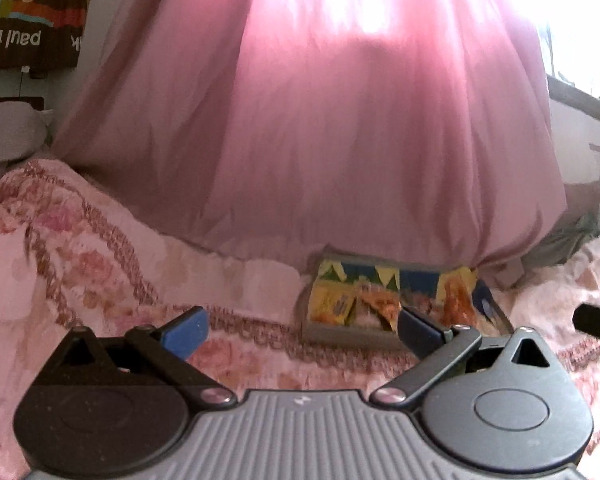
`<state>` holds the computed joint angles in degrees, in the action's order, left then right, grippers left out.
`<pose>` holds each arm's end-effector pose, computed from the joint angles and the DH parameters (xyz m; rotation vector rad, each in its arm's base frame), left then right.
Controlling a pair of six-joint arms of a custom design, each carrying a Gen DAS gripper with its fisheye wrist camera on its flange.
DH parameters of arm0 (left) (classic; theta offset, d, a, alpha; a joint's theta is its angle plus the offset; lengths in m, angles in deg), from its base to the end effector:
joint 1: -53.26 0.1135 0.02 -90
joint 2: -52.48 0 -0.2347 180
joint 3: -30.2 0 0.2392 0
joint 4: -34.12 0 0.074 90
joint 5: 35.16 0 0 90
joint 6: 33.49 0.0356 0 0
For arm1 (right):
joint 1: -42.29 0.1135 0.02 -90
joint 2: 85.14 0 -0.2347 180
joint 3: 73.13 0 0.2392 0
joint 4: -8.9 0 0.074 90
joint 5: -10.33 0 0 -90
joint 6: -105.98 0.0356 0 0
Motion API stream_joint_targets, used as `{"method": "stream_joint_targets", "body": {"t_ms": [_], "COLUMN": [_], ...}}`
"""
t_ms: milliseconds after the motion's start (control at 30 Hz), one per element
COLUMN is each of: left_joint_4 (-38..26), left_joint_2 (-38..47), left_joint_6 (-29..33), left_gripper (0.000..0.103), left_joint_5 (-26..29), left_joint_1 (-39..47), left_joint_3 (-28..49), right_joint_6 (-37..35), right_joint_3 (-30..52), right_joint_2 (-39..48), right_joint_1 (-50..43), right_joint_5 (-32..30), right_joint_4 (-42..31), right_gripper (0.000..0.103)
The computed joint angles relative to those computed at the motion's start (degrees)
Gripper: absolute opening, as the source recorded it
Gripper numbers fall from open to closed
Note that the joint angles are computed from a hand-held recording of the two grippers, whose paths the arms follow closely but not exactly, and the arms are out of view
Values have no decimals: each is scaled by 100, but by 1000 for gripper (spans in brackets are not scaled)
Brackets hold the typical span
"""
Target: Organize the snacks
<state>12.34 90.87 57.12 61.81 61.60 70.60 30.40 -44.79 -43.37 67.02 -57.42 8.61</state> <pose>0.1767 0.0215 0.2307 -0.0472 1.9126 -0.0112 0.1705 0.0637 0.1889 0.1134 1.7906 0.1380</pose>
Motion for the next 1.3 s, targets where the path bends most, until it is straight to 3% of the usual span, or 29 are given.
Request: {"method": "stream_joint_targets", "body": {"t_ms": [233,400,600,867,1300], "left_joint_4": [-937,-1930,-2948,-3497,-3609], "left_joint_2": [-1249,-2032,-2520,-2586,-3083], "left_joint_6": [283,367,756,1167,1272], "left_gripper": [103,103,103,103,103], "left_joint_5": [159,833,1764,2652,2009], "left_joint_1": [225,909,1955,2981,2277], "left_joint_3": [-335,-428,-462,-375,-553], "right_joint_6": [241,691,1224,1663,1711], "right_joint_3": [-447,-668,-711,-694,-692], "right_joint_2": [-1414,-2332,-2913,-3001,-2399], "right_joint_1": [574,1128,2086,3053,3066], "right_joint_5": [553,1023,1931,2875,2796], "right_joint_4": [-1165,-2226,-3229,-3827,-3454], "right_gripper": [102,102,102,102,102]}}
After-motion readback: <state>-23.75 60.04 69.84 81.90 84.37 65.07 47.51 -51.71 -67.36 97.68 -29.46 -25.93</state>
